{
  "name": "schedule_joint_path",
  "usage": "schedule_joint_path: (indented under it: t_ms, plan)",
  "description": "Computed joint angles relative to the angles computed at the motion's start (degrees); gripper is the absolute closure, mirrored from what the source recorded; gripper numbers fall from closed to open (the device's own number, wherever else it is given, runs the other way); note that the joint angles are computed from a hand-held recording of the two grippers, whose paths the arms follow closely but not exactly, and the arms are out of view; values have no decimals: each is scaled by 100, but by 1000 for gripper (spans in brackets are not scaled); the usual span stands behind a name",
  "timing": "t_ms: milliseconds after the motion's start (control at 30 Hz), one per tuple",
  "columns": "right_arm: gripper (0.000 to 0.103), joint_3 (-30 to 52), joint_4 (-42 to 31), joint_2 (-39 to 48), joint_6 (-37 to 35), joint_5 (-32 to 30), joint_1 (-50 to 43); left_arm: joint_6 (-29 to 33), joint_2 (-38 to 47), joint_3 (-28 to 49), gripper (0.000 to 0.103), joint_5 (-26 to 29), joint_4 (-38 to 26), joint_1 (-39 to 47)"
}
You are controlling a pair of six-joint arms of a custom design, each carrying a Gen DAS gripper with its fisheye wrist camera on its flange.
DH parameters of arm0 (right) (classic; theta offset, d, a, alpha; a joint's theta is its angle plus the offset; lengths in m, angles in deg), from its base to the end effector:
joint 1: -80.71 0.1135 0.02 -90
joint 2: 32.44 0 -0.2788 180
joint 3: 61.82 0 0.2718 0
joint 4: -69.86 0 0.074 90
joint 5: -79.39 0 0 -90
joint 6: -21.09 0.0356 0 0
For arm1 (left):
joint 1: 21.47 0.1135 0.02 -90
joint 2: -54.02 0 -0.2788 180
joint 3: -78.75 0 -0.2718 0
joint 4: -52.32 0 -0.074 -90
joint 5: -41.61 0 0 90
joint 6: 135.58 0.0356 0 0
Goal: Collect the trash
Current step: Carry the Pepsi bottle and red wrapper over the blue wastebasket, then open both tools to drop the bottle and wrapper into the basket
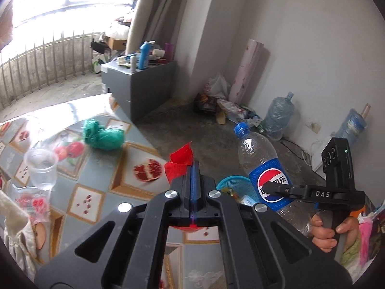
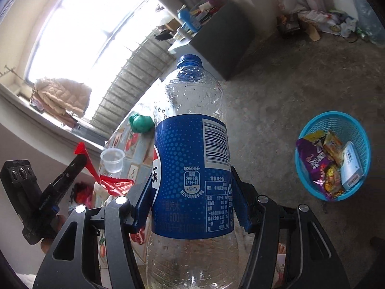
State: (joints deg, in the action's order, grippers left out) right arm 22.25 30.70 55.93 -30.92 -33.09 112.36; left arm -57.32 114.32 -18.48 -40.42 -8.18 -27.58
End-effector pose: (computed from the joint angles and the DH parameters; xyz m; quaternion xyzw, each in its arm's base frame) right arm 0.2999 0.2009 0.2983 -0.0271 0.9039 0.3683 0.2159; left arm 0.2173 -0.0282 0.3922 -0.0136 0.8971 -0.1295 0.4221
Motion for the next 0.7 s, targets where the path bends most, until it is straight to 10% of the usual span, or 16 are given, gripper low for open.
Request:
schedule_joint_path:
  t_ms: [533,567,667,700]
  plan:
    - [44,-1558,610,759,16,-470,-2436,-45,5431,3692,103,226,-20,-2359]
    - [44,-1490,722,1000,-33,-554,-2485,-21,5777,4072,100,193,-203,-2406]
    - [36,-1158,1143,1972,54,-863,-2622,70,6807,5129,45,-147,-665,-2543]
    - [30,-983,1268,2374,68,-955,-2669,85,7055,5375,44,-353,-697,-2565]
